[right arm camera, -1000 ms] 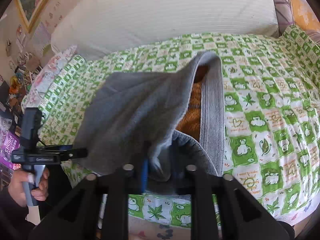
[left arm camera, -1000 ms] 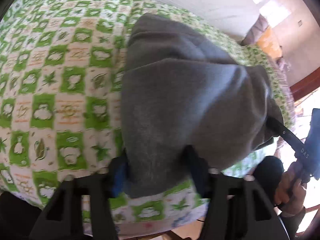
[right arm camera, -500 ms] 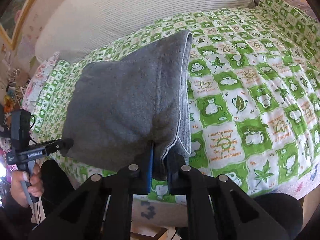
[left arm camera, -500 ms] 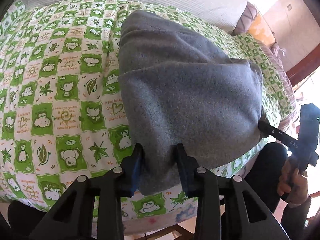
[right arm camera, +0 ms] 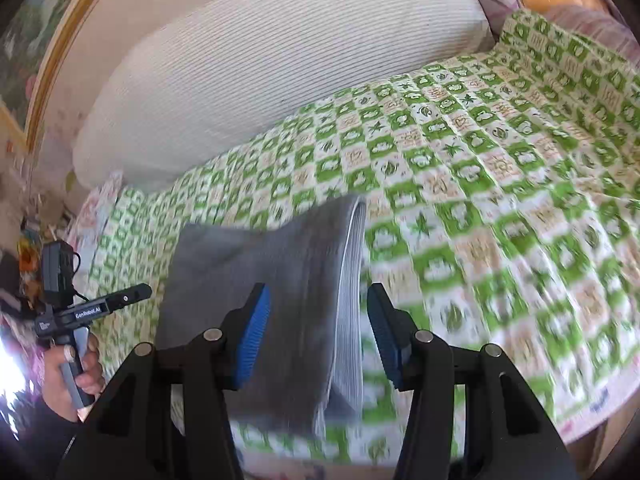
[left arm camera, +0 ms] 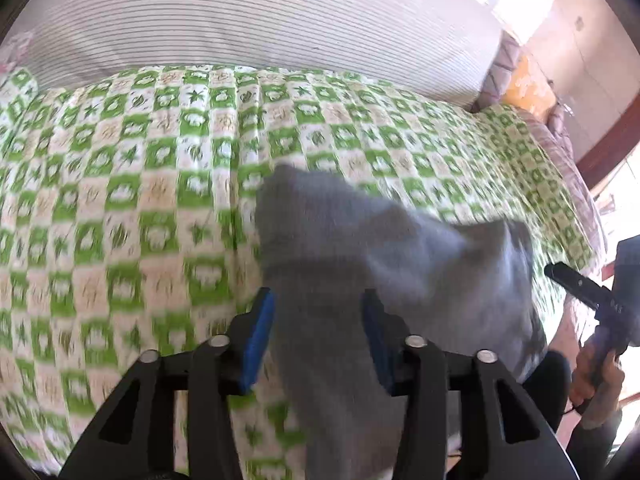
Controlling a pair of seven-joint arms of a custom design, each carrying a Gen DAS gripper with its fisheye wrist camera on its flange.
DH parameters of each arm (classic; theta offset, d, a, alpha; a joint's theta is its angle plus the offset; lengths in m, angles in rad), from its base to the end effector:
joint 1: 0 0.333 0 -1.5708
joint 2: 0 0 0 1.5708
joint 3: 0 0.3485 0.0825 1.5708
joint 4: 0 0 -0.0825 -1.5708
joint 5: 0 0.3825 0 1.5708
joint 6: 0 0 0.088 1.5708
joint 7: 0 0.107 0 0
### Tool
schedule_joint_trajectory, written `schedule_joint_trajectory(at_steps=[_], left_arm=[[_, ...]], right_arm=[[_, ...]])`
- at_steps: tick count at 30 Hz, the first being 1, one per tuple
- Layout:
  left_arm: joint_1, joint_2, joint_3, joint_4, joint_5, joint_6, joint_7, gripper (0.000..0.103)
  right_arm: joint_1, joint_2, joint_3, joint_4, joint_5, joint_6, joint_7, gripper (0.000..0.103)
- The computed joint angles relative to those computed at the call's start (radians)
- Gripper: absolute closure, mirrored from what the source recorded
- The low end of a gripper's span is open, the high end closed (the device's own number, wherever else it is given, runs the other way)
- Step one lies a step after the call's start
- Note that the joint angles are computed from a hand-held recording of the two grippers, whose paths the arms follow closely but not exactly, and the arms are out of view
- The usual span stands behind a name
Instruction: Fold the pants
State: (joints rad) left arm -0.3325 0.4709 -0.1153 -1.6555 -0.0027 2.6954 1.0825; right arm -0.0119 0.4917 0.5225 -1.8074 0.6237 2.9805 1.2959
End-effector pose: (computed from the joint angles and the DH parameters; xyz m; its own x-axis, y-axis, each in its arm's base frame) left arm 0.6656 -0.3037 0.4336 -0.0070 -0.9534 0.3015 -0.8818 -0.1364 -0.4515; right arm 0.6547 0.2580 0.3992 0.2102 -0.8344 -0.5095 -0.8366 0.1162 -0.5354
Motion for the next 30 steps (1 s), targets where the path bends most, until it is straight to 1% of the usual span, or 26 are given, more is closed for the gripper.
schedule_joint_trajectory(at_steps=[1, 3, 4, 6, 7, 9, 10, 11, 12, 13, 14, 16, 18, 19, 21, 23, 24, 26, 28, 29, 30], left_arm=[[0.008, 0.032, -0.005, 0.049, -0.008, -0.025, 0.011, 0.045], [0.007, 0.082, 0.005, 0.127, -0.007, -0.078, 0.004, 0.042], [0.010, 0.112, 0.004, 0.171, -0.012, -0.110, 0.006, 0.039], [0.011, 0.162, 0.006, 0.243, -0.017, -0.163, -0.001, 0.038], [0.016, 0.185, 0.001, 0.271, -0.024, -0.179, 0.002, 0.038], [0.018, 0.210, -0.002, 0.295, -0.030, -0.170, 0.010, 0.040], [0.009, 0.220, 0.010, 0.305, -0.017, -0.162, 0.005, 0.051], [0.001, 0.228, 0.021, 0.319, -0.006, -0.166, -0.004, 0.066], [0.004, 0.240, 0.024, 0.338, -0.008, -0.171, -0.012, 0.072], [0.020, 0.245, 0.015, 0.339, -0.028, -0.155, -0.014, 0.079], [0.043, 0.250, -0.001, 0.337, -0.056, -0.136, -0.009, 0.083], [0.067, 0.261, -0.018, 0.334, -0.093, -0.118, 0.002, 0.083], [0.043, 0.270, 0.005, 0.343, -0.068, -0.130, -0.001, 0.084], [0.024, 0.270, 0.023, 0.341, -0.043, -0.135, -0.003, 0.085], [0.010, 0.256, 0.038, 0.309, -0.017, -0.109, -0.010, 0.085], [0.023, 0.237, 0.025, 0.273, -0.031, -0.079, -0.009, 0.084], [0.033, 0.225, 0.015, 0.250, -0.045, -0.059, -0.005, 0.084], [0.037, 0.192, 0.013, 0.211, -0.058, -0.043, -0.009, 0.081], [0.031, 0.138, 0.022, 0.143, -0.057, -0.005, -0.025, 0.080], [0.032, 0.103, 0.018, 0.095, -0.061, 0.022, -0.026, 0.080], [0.032, 0.089, 0.015, 0.078, -0.063, 0.035, -0.025, 0.079]], right_arm=[[0.009, 0.019, -0.012, 0.029, -0.006, -0.012, 0.017, 0.051], [0.026, 0.067, -0.031, 0.096, -0.022, -0.039, 0.048, 0.051], [0.035, 0.089, -0.041, 0.129, -0.033, -0.055, 0.063, 0.051], [0.051, 0.131, -0.057, 0.188, -0.048, -0.085, 0.095, 0.051], [0.057, 0.153, -0.060, 0.217, -0.055, -0.105, 0.105, 0.051], [0.070, 0.186, -0.064, 0.259, -0.069, -0.125, 0.110, 0.051], [0.084, 0.199, -0.074, 0.278, -0.089, -0.130, 0.107, 0.059], [0.116, 0.205, -0.110, 0.296, -0.126, -0.138, 0.127, 0.070], [0.143, 0.211, -0.143, 0.311, -0.168, -0.143, 0.162, 0.085], [0.142, 0.222, -0.141, 0.328, -0.169, -0.146, 0.157, 0.088], [0.136, 0.231, -0.133, 0.339, -0.172, -0.133, 0.156, 0.089], [0.156, 0.230, -0.166, 0.343, -0.211, -0.097, 0.186, 0.090], [0.145, 0.248, -0.156, 0.358, -0.233, -0.105, 0.202, 0.090], [0.155, 0.255, -0.170, 0.367, -0.253, -0.121, 0.220, 0.090], [0.195, 0.264, -0.220, 0.369, -0.310, -0.146, 0.268, 0.090], [0.200, 0.266, -0.228, 0.346, -0.332, -0.145, 0.300, 0.087], [0.190, 0.263, -0.219, 0.332, -0.334, -0.138, 0.307, 0.080], [0.133, 0.254, -0.155, 0.298, -0.300, -0.116, 0.296, 0.076], [0.123, 0.228, -0.152, 0.268, -0.295, -0.103, 0.313, 0.054], [0.117, 0.208, -0.149, 0.240, -0.295, -0.077, 0.315, 0.050], [0.093, 0.192, -0.122, 0.211, -0.287, -0.046, 0.298, 0.047]])
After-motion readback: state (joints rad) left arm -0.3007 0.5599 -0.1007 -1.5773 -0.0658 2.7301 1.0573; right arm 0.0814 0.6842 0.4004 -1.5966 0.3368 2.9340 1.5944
